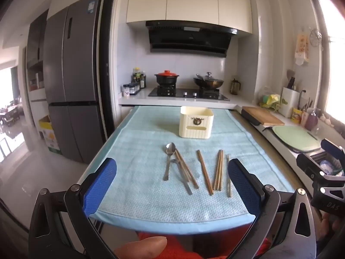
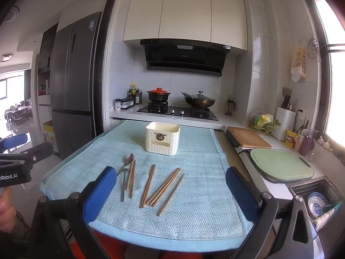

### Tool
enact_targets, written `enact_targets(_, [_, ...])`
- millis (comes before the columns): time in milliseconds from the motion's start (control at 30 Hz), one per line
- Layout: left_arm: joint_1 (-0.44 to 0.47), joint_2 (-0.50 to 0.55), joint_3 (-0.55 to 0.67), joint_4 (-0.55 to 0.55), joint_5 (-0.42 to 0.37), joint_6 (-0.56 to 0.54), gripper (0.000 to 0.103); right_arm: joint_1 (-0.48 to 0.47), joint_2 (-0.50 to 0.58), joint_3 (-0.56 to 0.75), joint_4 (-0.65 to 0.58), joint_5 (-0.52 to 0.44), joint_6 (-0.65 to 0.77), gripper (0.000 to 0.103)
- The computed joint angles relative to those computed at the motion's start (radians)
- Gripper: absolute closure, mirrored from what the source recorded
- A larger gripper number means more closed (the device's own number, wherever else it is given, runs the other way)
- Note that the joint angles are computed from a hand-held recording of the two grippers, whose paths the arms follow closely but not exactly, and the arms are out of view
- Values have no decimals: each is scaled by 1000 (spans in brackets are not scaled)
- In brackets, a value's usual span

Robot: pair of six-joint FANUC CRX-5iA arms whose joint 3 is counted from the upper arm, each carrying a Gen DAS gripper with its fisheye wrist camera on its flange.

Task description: Organize utensils

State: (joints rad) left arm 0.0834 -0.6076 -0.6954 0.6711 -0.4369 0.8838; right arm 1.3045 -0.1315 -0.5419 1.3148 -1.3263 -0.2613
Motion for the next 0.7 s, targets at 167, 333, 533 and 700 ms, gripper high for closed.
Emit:
enact_targets(167, [-5, -2, -7, 7, 16, -13, 0, 1, 0, 5, -12, 1, 9, 0])
enact_targets(333, [3, -4, -2, 6, -2, -14, 0, 6, 6, 15, -15, -4, 10, 0])
enact_targets(533, [-6, -2, 2, -15, 4, 5, 0, 0, 16, 21, -13, 7, 4, 0])
enact_targets(700, [-14, 5, -1, -15, 12, 1, 0, 6, 0, 9, -10, 7, -3, 0])
